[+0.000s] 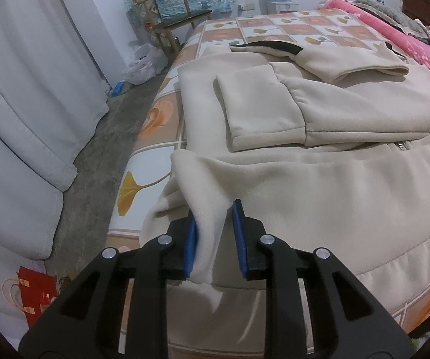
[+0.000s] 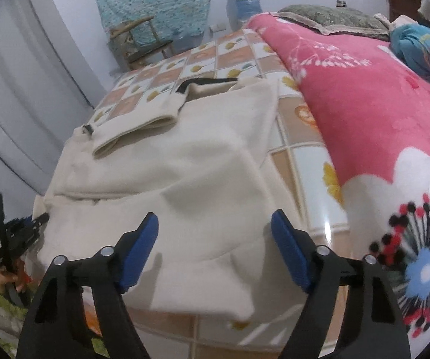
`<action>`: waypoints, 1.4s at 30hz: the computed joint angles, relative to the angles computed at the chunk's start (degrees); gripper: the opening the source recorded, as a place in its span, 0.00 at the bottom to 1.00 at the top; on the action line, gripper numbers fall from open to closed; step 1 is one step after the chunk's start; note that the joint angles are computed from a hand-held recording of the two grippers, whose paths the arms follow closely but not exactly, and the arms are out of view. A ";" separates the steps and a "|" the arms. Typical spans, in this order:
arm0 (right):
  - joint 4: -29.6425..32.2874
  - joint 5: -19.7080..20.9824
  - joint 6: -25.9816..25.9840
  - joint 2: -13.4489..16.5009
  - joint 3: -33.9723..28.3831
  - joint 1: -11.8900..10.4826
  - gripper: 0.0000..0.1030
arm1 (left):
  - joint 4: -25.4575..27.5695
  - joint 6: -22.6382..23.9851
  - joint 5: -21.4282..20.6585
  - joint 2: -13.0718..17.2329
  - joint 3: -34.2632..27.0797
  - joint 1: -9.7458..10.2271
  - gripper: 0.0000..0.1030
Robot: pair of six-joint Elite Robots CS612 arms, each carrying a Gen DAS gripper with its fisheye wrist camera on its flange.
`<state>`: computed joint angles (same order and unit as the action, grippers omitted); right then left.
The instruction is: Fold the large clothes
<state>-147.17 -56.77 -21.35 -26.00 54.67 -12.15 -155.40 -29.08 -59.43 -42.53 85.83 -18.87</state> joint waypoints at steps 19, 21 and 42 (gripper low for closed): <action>9.76 -1.50 -3.66 4.22 -8.77 0.19 0.37 | 0.21 -1.22 -0.01 0.09 -0.15 -0.04 0.21; 10.32 -1.96 -3.64 4.75 -9.83 0.31 0.34 | 0.18 -1.23 0.01 0.09 -0.14 -0.04 0.21; -10.32 -22.48 -8.39 2.74 -2.15 4.53 0.14 | 1.57 -0.91 -0.45 0.24 -0.90 0.14 0.21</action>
<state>-157.50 -79.25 -29.74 -23.26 52.52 -7.63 -153.83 -30.00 -59.88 -42.29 84.94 -18.72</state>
